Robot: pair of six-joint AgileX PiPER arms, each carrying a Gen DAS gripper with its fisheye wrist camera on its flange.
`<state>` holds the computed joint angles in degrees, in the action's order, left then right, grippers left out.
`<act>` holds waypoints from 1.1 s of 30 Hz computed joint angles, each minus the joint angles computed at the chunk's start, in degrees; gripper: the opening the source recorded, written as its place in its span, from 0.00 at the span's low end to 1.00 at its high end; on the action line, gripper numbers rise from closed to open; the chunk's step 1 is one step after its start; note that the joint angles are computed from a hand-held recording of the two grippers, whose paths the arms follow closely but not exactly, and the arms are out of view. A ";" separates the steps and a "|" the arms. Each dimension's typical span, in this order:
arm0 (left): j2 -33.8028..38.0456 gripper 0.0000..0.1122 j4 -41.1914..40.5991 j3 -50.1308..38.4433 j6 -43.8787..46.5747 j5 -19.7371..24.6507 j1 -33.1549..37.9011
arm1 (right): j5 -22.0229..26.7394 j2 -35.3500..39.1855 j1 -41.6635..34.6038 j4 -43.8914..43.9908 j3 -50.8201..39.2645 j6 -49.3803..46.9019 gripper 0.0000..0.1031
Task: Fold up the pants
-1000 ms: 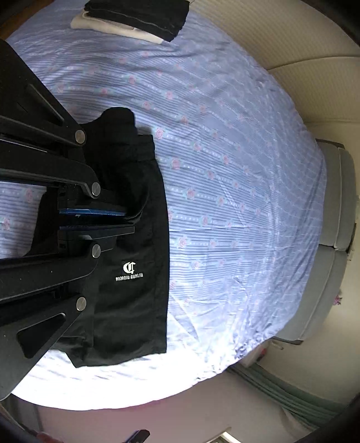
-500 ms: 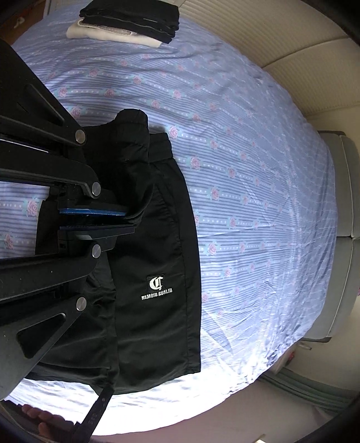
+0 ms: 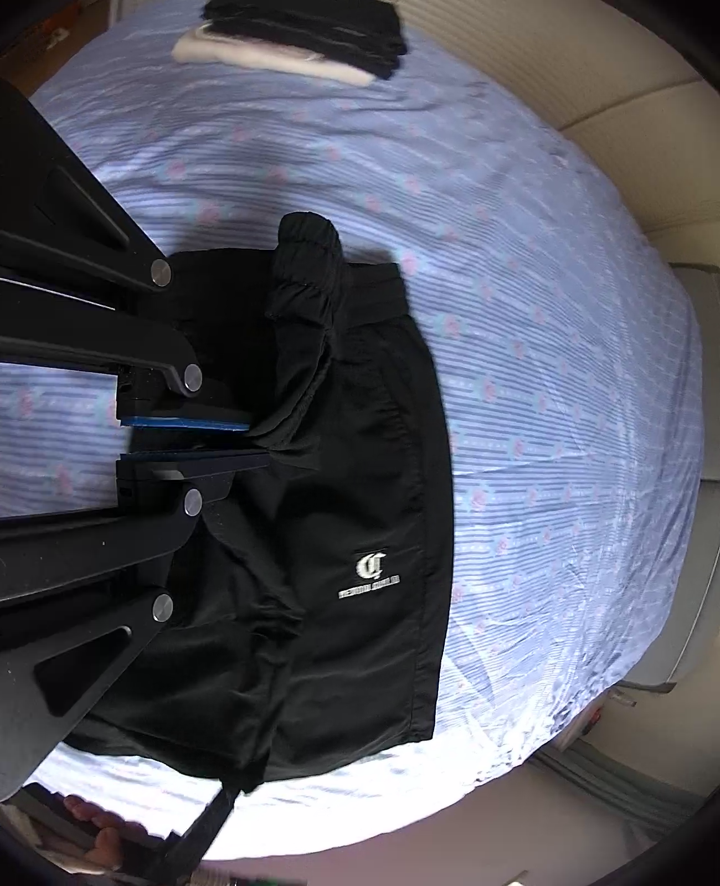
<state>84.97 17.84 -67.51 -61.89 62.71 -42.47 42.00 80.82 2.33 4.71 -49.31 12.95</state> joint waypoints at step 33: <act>13.46 0.51 2.11 -13.88 25.04 -10.62 23.22 | 18.04 26.83 15.49 -29.37 -48.71 12.54 0.58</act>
